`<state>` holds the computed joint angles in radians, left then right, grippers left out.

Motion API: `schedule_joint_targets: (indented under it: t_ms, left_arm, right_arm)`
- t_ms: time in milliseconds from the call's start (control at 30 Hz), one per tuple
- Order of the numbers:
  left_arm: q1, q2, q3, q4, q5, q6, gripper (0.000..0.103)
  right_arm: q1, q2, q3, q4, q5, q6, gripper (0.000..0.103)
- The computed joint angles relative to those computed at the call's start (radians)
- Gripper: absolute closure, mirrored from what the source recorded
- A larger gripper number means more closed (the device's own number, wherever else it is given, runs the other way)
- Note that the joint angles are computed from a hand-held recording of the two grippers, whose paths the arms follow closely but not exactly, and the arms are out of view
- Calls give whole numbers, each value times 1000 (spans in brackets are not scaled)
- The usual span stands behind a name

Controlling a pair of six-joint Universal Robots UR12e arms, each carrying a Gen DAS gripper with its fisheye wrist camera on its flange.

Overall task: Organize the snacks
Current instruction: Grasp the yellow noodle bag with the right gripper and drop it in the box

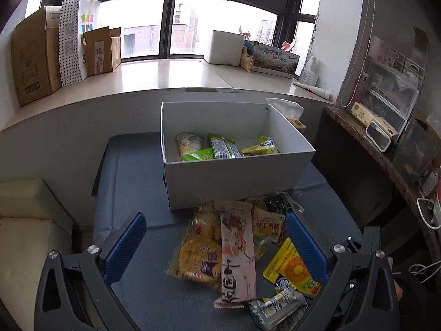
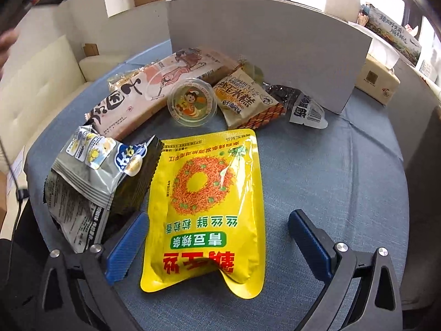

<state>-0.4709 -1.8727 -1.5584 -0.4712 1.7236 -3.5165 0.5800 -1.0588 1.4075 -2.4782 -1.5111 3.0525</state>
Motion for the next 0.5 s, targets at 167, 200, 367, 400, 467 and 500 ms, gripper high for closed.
schedule_joint_targets:
  t_ms: [167, 200, 367, 400, 467, 500]
  left_arm:
    - [-15, 49, -101, 58, 5, -86, 0]
    - [-17, 57, -119, 71, -1, -96, 0]
    - [-24, 79, -174, 89, -16, -135, 0]
    - [-26, 81, -182, 90, -14, -145, 0]
    - [-28, 81, -191, 87, -20, -149, 0]
    - [-29, 80, -192, 81, -19, -155, 0]
  right_arm:
    - [-13, -10, 6, -14, 58, 0, 55]
    - [-17, -13, 10, -19, 71, 7, 59]
    - [-38, -36, 46, -82, 123, 71, 76]
    - [-38, -40, 51, -95, 119, 73, 79]
    - [-37, -46, 53, -106, 110, 65, 81]
    - [-35, -52, 57, -122, 94, 65, 82]
